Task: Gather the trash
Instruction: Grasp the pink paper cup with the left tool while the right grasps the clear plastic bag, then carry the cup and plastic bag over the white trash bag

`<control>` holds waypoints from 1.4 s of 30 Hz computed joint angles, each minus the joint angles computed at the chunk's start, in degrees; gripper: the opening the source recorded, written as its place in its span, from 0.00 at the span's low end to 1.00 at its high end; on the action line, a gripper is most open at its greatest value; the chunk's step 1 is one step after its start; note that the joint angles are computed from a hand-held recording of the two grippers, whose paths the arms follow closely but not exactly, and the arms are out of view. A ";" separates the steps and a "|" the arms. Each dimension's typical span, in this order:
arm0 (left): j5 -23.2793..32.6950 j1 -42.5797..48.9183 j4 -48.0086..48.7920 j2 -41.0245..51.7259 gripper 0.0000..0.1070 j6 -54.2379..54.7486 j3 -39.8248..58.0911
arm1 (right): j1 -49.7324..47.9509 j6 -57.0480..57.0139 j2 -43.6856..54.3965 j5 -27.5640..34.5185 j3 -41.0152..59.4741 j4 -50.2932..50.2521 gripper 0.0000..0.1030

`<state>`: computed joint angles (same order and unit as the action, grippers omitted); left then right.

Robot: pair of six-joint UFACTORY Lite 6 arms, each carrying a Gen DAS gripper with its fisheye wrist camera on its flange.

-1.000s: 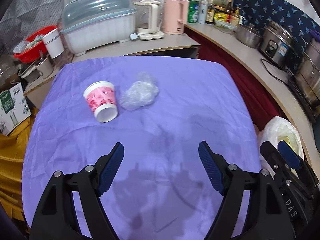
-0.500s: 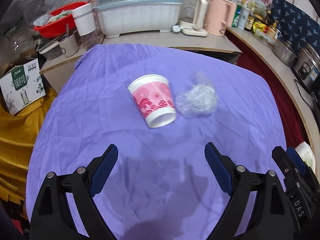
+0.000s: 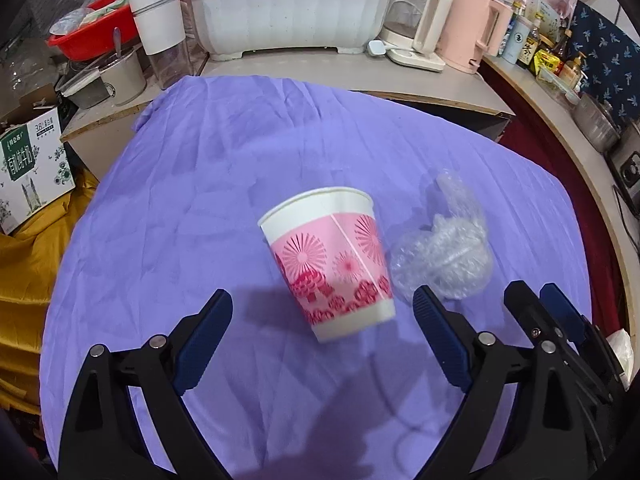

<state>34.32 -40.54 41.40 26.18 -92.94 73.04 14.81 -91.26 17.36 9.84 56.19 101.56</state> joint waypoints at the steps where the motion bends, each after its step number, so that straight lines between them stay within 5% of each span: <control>1: -1.37 1.03 -0.36 0.43 0.82 0.60 -0.12 | 0.10 0.01 1.93 0.18 1.67 0.03 0.55; 11: -8.70 5.94 -0.48 4.50 0.76 2.76 -0.39 | 1.13 3.55 14.89 1.80 12.28 -2.68 0.52; 17: -8.68 5.46 -1.50 8.30 0.54 5.65 2.00 | 2.79 -2.60 16.75 2.99 13.23 2.41 0.29; 23: -9.19 4.44 -0.44 6.51 0.51 4.44 0.87 | 3.96 -6.28 14.32 1.90 11.43 5.88 0.19; 33: -3.21 -2.07 0.79 -0.67 0.51 1.37 0.29 | 0.52 -5.86 -0.80 2.16 -0.91 5.44 0.18; 42: 7.90 -13.57 0.59 -3.04 0.51 -0.83 7.63 | -8.38 21.72 -24.41 4.79 -14.26 -24.99 0.18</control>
